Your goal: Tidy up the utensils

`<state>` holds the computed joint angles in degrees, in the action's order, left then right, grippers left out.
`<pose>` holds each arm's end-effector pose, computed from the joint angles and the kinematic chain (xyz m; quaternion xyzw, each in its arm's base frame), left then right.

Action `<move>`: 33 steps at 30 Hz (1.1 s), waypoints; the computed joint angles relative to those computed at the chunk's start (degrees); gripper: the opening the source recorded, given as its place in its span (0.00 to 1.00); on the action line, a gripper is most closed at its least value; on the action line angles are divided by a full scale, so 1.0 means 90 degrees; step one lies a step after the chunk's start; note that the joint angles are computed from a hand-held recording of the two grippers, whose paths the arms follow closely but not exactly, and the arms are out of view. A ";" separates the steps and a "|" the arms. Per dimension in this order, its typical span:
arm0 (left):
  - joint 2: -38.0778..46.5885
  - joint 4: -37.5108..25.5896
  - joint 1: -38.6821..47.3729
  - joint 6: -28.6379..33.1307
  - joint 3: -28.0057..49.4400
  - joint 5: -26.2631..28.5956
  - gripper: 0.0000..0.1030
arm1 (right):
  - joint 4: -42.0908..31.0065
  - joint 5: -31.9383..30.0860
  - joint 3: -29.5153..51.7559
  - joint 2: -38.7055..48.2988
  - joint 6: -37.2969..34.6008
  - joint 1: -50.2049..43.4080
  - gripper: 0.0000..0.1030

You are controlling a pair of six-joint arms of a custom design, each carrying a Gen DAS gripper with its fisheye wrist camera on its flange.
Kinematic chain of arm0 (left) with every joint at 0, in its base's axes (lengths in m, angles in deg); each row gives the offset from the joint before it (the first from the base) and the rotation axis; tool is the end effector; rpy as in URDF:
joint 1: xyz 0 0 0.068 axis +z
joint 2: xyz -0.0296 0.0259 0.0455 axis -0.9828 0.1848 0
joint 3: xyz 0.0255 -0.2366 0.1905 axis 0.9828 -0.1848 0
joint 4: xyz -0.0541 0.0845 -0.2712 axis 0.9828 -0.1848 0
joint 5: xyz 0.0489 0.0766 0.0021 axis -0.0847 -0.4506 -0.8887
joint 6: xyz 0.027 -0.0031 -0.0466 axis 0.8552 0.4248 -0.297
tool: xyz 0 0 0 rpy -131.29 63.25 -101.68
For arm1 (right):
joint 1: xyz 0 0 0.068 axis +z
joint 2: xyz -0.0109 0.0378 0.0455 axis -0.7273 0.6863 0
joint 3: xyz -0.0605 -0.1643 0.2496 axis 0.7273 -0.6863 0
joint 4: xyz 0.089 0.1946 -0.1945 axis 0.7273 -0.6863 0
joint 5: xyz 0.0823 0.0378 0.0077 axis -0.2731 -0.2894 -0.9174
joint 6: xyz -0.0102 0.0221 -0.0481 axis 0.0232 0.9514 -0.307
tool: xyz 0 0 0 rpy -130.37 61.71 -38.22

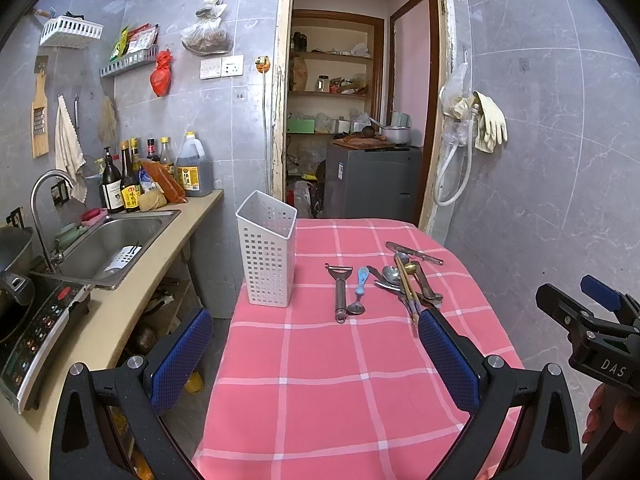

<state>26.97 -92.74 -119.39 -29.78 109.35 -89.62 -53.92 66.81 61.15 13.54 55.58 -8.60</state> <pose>0.2153 -0.1510 0.3612 -0.0695 0.8539 0.0177 0.5154 0.2414 0.1683 0.3600 -0.0308 0.8483 0.0483 0.5265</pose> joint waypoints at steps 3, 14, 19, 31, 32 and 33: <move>0.0017 -0.0018 0.0003 -0.0034 0.0010 0.0008 1.00 | -0.0004 0.0012 0.0000 0.0001 0.0012 0.0011 0.99; 0.0018 -0.0094 -0.0058 -0.0097 0.0058 -0.0055 1.00 | -0.0007 0.0000 -0.0004 -0.0009 0.0009 0.0001 0.99; -0.0048 -0.0083 0.0023 -0.0038 0.0036 0.0005 1.00 | -0.0019 0.0037 -0.0003 -0.0021 0.0023 0.0036 0.99; -0.0102 -0.0083 0.0015 -0.0054 0.0001 0.0019 1.00 | -0.0007 0.0064 -0.0031 -0.0040 0.0027 0.0061 0.99; -0.0111 -0.0090 0.0011 -0.0054 -0.0001 0.0011 1.00 | -0.0007 0.0064 -0.0031 -0.0040 0.0027 0.0061 0.99; -0.0110 -0.0085 0.0017 -0.0047 -0.0002 0.0014 1.00 | 0.0003 0.0059 -0.0041 -0.0043 0.0018 0.0060 0.99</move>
<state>25.98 -93.51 -119.24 -30.20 109.33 -89.49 -53.89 67.34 60.78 13.15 55.75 -8.06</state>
